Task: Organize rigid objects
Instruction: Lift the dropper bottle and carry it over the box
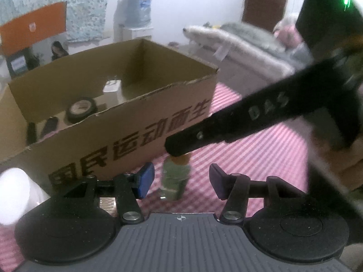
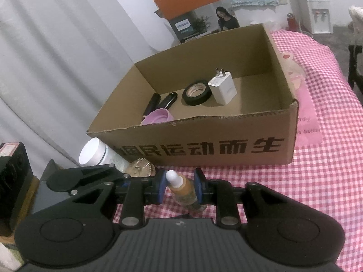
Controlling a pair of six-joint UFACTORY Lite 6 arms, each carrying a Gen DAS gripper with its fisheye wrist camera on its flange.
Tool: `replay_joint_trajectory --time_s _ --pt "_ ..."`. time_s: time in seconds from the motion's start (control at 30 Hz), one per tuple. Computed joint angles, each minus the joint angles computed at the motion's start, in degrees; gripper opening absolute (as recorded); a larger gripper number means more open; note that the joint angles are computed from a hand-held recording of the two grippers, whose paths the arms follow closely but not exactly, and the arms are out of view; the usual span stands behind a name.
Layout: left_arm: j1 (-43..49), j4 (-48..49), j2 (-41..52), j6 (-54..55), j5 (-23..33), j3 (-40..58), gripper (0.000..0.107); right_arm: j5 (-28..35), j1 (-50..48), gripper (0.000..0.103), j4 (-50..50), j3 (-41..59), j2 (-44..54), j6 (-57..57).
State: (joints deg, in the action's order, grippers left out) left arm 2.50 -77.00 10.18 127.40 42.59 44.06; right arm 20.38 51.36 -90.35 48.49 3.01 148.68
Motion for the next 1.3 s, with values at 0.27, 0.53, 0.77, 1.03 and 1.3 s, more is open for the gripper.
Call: replay_joint_trajectory --time_s 0.27,0.53,0.77,1.03,1.3 --pt "-2.46 -4.58 1.63 5.51 -4.59 -0.96 0.045 -1.20 -0.57 0.029 -0.62 2.29 2.36 -1.28" --pt "-3.21 -6.20 4.09 6.23 -6.30 0.27 0.039 -2.71 -0.91 0.032 4.38 4.15 3.64 -9.05" --pt "-3.66 -7.07 5.47 6.73 -6.08 1.10 0.034 -4.12 -1.81 0.032 4.61 4.98 5.10 -10.90" --pt "-5.32 -10.74 5.60 9.52 -6.70 0.44 0.031 -3.83 -1.98 0.026 -0.75 3.36 4.02 -6.28" --pt "-3.50 -8.38 -1.47 6.87 -4.25 -3.39 0.031 0.13 1.14 0.026 8.64 3.88 0.99 -16.42"
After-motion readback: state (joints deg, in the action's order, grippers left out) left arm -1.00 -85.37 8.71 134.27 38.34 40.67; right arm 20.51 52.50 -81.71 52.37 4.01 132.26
